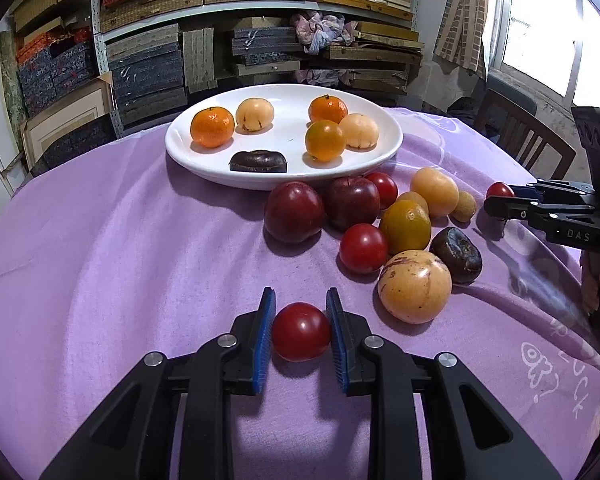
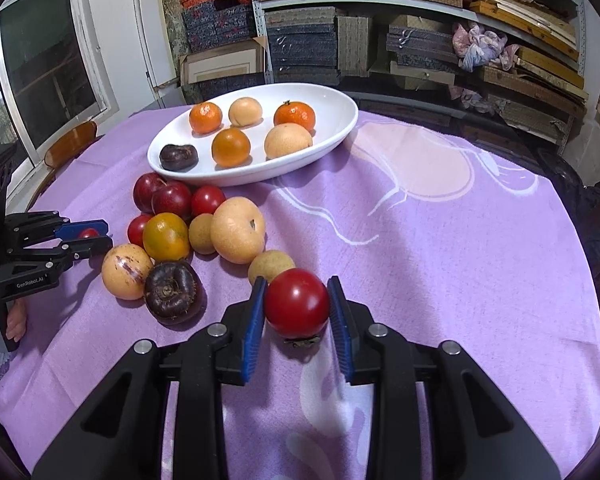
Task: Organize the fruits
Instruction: 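Carry both red tomatoes onto the white plate and open both grippers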
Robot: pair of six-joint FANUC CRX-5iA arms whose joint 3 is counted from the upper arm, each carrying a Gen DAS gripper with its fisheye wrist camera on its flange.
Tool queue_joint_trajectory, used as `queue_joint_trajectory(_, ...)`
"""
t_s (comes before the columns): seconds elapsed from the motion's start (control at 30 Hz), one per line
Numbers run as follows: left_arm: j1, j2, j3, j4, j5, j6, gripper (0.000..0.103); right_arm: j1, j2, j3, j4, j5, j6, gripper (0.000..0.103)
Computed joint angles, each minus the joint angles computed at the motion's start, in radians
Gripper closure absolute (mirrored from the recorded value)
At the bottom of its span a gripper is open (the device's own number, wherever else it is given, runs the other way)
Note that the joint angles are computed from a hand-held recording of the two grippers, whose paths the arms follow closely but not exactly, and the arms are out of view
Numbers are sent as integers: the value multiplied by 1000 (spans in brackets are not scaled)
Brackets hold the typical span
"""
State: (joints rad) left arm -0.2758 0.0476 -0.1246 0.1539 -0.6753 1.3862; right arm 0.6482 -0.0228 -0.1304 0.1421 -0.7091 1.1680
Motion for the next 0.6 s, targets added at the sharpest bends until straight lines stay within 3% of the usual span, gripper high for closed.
queue_joint_trajectory(0.13,20,-9,-10,70,22,-35,77,-9,-9,0,-26,25,-4,73)
queue_joint_trajectory(0.23,26,17,63,44,6,-8,77,-26,5,65,-118,6,79,73)
queue_joint_trajectory(0.43,36,185,362,-38,-101,79,77,-18,120,269,-60,-49,124,73)
queue_joint_trajectory(0.6,36,370,589,-23,-237,106,77,-55,323,531,-69,-123,123,73)
